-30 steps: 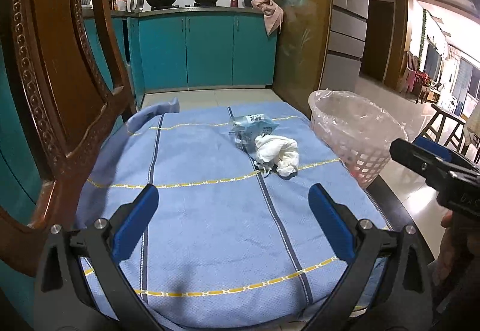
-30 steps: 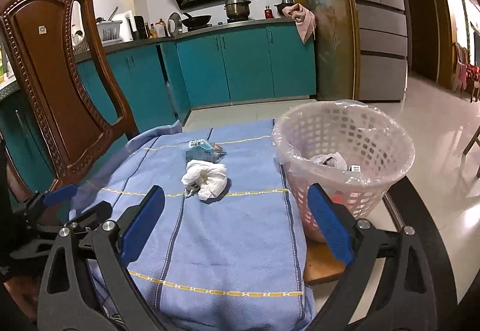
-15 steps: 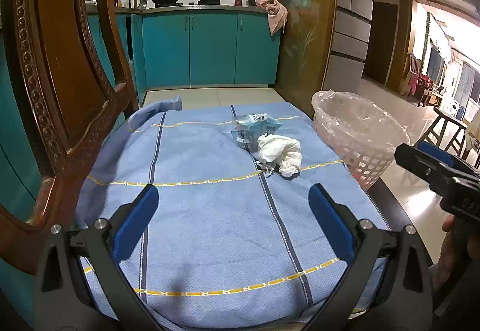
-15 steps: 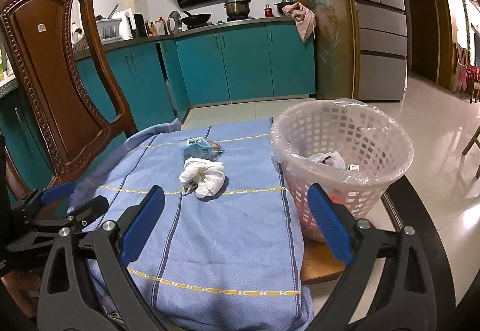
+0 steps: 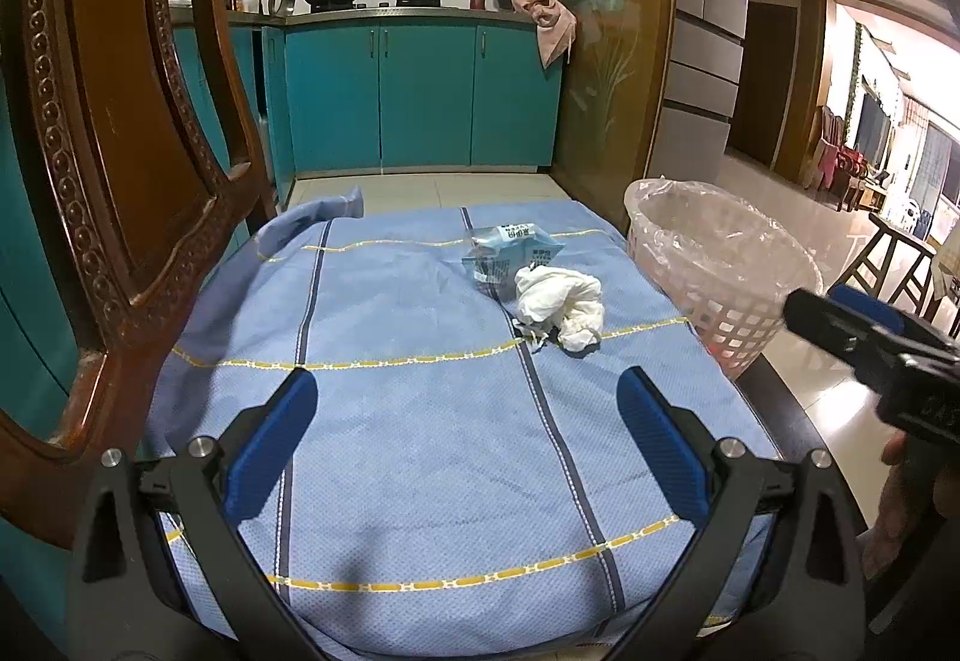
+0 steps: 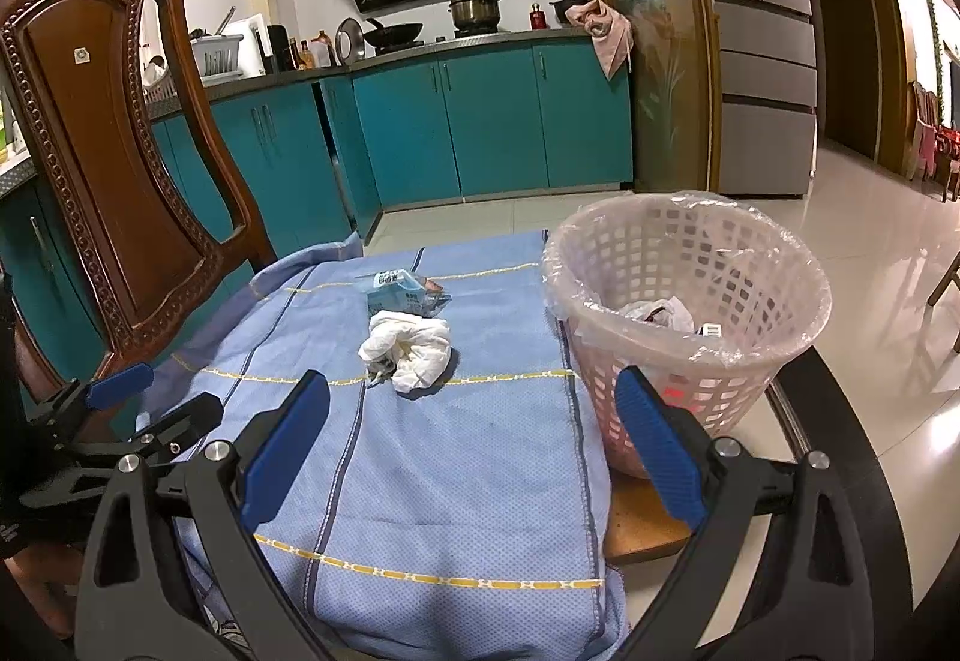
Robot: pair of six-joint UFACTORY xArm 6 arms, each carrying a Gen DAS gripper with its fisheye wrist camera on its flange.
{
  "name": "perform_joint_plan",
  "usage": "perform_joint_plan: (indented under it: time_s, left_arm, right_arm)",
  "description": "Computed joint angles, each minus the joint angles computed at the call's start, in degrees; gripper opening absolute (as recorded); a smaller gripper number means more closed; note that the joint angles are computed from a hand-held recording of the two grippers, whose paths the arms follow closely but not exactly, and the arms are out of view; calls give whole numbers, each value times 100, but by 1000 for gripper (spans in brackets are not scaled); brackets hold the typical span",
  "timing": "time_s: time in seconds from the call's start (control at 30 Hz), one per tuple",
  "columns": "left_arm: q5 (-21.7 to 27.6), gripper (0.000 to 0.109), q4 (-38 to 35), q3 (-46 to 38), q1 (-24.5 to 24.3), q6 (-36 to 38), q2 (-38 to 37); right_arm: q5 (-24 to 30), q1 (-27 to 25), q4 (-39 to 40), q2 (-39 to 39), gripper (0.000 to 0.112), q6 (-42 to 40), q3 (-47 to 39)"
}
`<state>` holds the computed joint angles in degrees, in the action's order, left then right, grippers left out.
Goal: Collect trash
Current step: 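Grasp the crumpled white tissue with the right tool and lift it, then grasp the blue-and-white tissue packet with the left tool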
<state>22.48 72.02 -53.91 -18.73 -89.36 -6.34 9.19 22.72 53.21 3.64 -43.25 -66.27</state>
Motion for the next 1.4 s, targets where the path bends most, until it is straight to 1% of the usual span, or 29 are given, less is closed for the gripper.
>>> perform_joint_plan:
  time_s: [0.07,0.13,0.17,0.23,0.27,0.4,0.5,0.53,0.6,0.63,0.67,0.73,0.8,0.87,0.9,0.97,1.0,1.07,1.1,1.13,1.17,1.2,1.23,1.27,1.33,1.4]
  left_arm:
    - [1,100,44,3,12,-75,-8]
    - [17,100,109,23,14,-168,-45]
    - [36,100,148,31,13,-217,-65]
    - [71,100,207,61,20,-291,-111]
    - [80,100,218,74,29,-316,-125]
    - [107,100,165,128,91,-363,-155]
    - [113,100,81,139,124,-317,-155]
    - [114,100,46,137,132,-276,-147]
    - [143,100,23,134,130,-233,-136]
    - [148,100,15,127,133,-217,-127]
    - [157,100,8,120,137,-209,-116]
    - [181,100,-2,106,134,-228,-103]
    - [158,100,4,82,145,-281,-81]
    - [80,100,42,37,173,-335,-29]
    - [31,100,32,-27,193,-313,44]
    - [-49,100,-70,-199,226,-162,217]
    - [-60,100,-127,-341,237,-74,340]
    - [-158,100,-326,-770,279,213,717]
    - [-146,100,-526,-1039,278,484,954]
    - [-159,100,-714,-1292,287,752,1181]
    - [-164,100,-852,-1531,286,958,1387]
    - [-190,100,-1107,-1967,290,1325,1763]
    - [-222,100,-1288,-2207,297,1562,1974]
    - [-191,100,-1610,-2677,287,1990,2370]
    - [32,100,-1921,-3396,244,2465,2937]
    - [347,100,-2585,-4191,200,3159,3556]
  right_arm:
    - [204,-19,-360,223,94,388,-249]
    - [542,-36,-789,599,94,867,-712]
    - [759,-36,-1115,886,94,1238,-1063]
    - [1068,-29,-1474,1327,94,1718,-1601]
    - [1248,-17,-1798,1663,94,2137,-1999]
    - [1714,54,-2903,2654,94,3362,-3192]
    - [2062,120,-3490,3290,94,3981,-4033]
    - [2148,143,-3621,3443,91,4102,-4235]
    - [2528,186,-3873,3703,76,4182,-4640]
    - [2644,190,-3861,3765,61,4110,-4744]
    - [2541,205,-3899,3731,55,4057,-4668]
    - [2439,175,-3697,3624,46,3848,-4539]
    - [2454,68,-3100,3340,44,3553,-4250]
    - [2350,-88,-2136,2745,45,2953,-3622]
    - [2260,-138,-1849,2498,45,2711,-3354]
    - [1928,-253,-1216,1972,45,2141,-2773]
    - [1655,-339,-761,1644,45,1792,-2392]
    - [1259,-446,-304,1297,45,1431,-1961]
    - [1077,-483,-227,1180,45,1390,-1791]
    - [1021,-523,-180,1142,45,1382,-1733]
    - [995,-571,-125,1131,45,1379,-1696]
    - [989,-602,-189,1177,45,1451,-1725]
    - [1015,-608,-277,1254,45,1536,-1782]
    - [1049,-611,-303,1255,45,1565,-1775]
    - [1057,-594,-417,1311,45,1671,-1807]
    - [1078,-550,-360,1373,45,1609,-1871]
